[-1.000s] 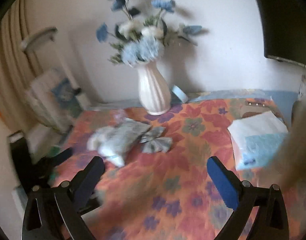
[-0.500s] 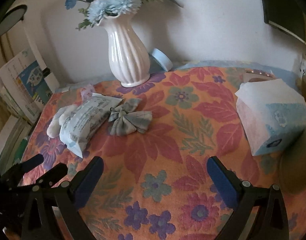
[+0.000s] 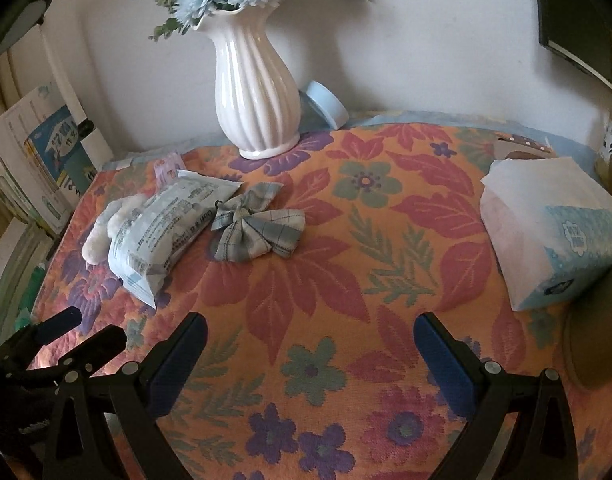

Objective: Organize soft objects

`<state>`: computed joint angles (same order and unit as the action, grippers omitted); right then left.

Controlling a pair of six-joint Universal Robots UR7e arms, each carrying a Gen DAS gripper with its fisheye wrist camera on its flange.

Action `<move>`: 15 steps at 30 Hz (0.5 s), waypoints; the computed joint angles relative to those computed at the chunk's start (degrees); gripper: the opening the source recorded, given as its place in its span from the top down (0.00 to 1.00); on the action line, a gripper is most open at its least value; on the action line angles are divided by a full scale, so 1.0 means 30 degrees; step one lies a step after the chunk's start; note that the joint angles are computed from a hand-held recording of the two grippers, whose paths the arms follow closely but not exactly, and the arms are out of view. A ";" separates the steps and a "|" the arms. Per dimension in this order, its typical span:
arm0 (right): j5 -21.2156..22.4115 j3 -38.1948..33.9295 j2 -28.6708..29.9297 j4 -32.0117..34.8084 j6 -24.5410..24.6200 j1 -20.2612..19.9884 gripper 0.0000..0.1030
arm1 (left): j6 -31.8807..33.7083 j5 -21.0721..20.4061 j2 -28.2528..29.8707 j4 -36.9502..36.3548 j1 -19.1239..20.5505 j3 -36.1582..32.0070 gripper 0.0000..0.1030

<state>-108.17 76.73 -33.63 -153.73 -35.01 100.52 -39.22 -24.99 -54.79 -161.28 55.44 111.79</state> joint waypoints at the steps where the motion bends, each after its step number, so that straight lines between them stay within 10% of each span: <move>1: -0.0037 -0.0012 0.0013 -0.0003 0.0006 0.0006 0.00 | -0.0049 -0.0032 -0.0010 0.0029 0.0008 -0.0002 0.11; 15: -0.0318 -0.0305 0.0222 0.0392 0.0310 -0.0002 0.00 | -0.0090 -0.0600 -0.0108 -0.0085 0.0130 0.0001 0.11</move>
